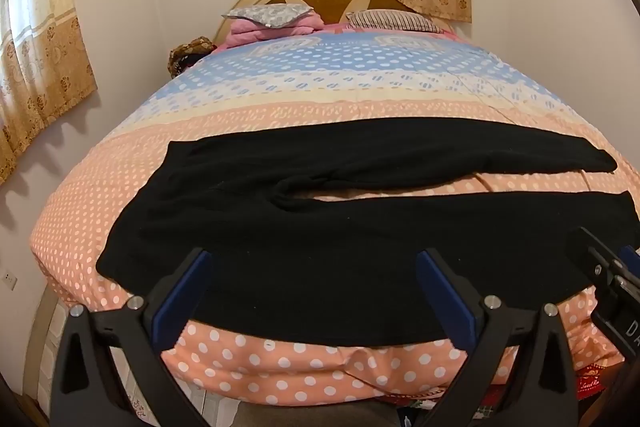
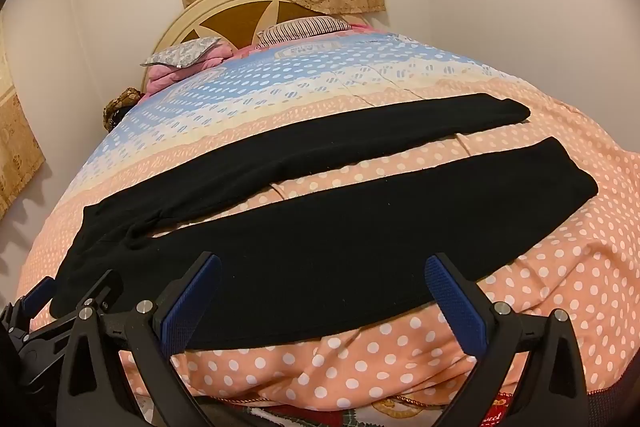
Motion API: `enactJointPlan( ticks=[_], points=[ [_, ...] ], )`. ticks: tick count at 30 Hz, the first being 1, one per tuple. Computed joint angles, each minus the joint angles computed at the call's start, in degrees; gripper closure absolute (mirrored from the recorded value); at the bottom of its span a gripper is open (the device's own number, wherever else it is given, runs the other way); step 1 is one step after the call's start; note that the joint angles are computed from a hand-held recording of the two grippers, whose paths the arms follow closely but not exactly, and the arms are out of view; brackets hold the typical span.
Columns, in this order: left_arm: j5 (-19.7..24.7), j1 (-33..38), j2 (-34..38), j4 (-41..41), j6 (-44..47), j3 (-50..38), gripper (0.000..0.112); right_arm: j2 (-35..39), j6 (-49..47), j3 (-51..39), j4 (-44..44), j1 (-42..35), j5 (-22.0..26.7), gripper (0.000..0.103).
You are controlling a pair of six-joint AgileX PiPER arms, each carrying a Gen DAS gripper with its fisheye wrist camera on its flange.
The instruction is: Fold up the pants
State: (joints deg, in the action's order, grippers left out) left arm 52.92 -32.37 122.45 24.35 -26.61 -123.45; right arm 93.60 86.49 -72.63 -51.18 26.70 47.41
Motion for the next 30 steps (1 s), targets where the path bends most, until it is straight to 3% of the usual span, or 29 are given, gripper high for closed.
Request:
enactJointPlan(
  ticks=[30],
  points=[
    [0.67, -0.04, 0.35, 0.12, -0.18, -0.28, 0.009, 0.4, 1.83, 1.22, -1.54, -0.08, -1.02, 0.001]
  ],
)
